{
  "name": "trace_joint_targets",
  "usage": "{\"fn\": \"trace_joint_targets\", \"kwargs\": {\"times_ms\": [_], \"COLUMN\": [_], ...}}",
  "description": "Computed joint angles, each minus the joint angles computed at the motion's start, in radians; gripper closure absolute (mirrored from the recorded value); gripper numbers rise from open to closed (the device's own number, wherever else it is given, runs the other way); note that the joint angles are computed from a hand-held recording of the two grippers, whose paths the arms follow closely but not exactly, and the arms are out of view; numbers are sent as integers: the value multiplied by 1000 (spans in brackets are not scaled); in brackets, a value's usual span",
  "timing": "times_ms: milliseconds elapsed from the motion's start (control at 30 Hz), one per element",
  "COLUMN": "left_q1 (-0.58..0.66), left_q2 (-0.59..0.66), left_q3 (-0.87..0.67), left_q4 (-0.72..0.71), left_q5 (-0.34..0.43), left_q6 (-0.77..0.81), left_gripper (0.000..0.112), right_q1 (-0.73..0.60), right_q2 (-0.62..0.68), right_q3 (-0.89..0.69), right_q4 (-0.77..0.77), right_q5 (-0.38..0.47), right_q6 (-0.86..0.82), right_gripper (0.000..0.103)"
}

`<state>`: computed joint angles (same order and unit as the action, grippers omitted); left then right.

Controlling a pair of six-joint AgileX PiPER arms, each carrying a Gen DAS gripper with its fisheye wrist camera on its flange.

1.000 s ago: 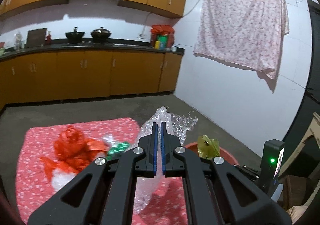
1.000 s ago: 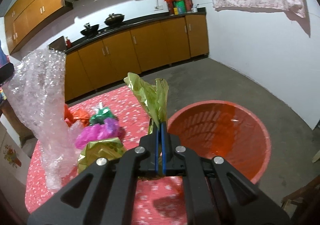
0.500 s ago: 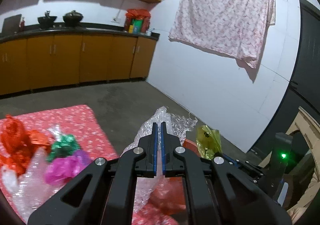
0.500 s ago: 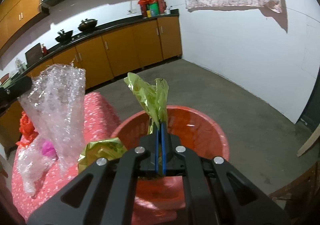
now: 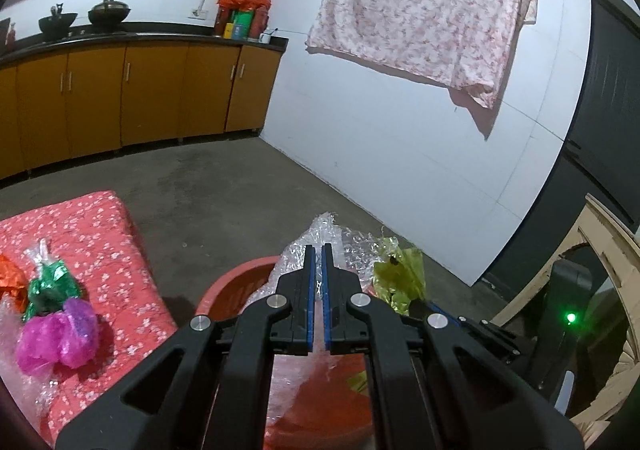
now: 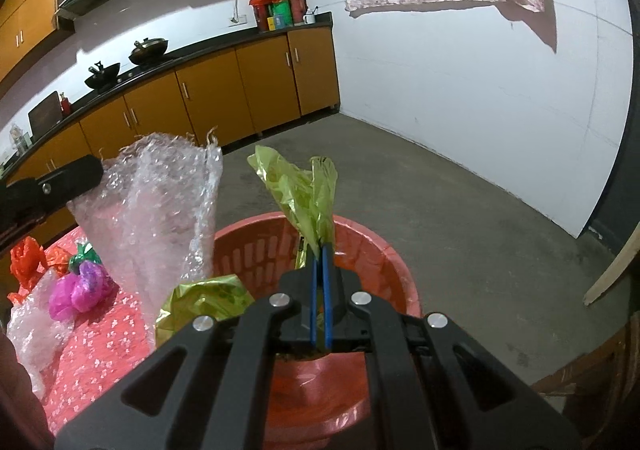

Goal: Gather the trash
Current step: 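Carry the held bag and bubble wrap over the orange basket with both tools, then open both tools to drop the bag and bubble wrap into the basket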

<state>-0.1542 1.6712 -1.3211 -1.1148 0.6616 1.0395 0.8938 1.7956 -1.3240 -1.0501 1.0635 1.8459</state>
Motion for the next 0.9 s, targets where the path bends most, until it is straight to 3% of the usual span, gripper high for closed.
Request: {"fn": "trace_joint_targets", "kwargs": {"times_ms": [333,400,433,500,633,733,900], "left_q1": [-30,-21,-19,-11,8,24,48], "left_q2": [77,90,91,86,74,57,-2], "left_q3": [-42,-53,-51,-39,-26,-8,70], "left_q4": [74,96,99,97,114,130,140], "left_q5": [-28,-15,-19,-36,-50,-61,-127], "left_q6": [-94,-121,-126,-125,-135,-145,-120], "left_gripper": [109,98,84,68,64,58,40], "right_q1": [-11,-8,-9,-2,10,26,72], "right_q2": [23,19,14,11,6,8,32], "right_q3": [-1,8,15,18,24,22,-17], "right_q4": [-10,-15,-17,-20,-18,-22,-53], "right_q5": [-38,-47,-52,-45,-27,-5,60], "right_q6": [27,37,41,51,55,66,57], "right_gripper": [94,90,86,79,77,67,30]}}
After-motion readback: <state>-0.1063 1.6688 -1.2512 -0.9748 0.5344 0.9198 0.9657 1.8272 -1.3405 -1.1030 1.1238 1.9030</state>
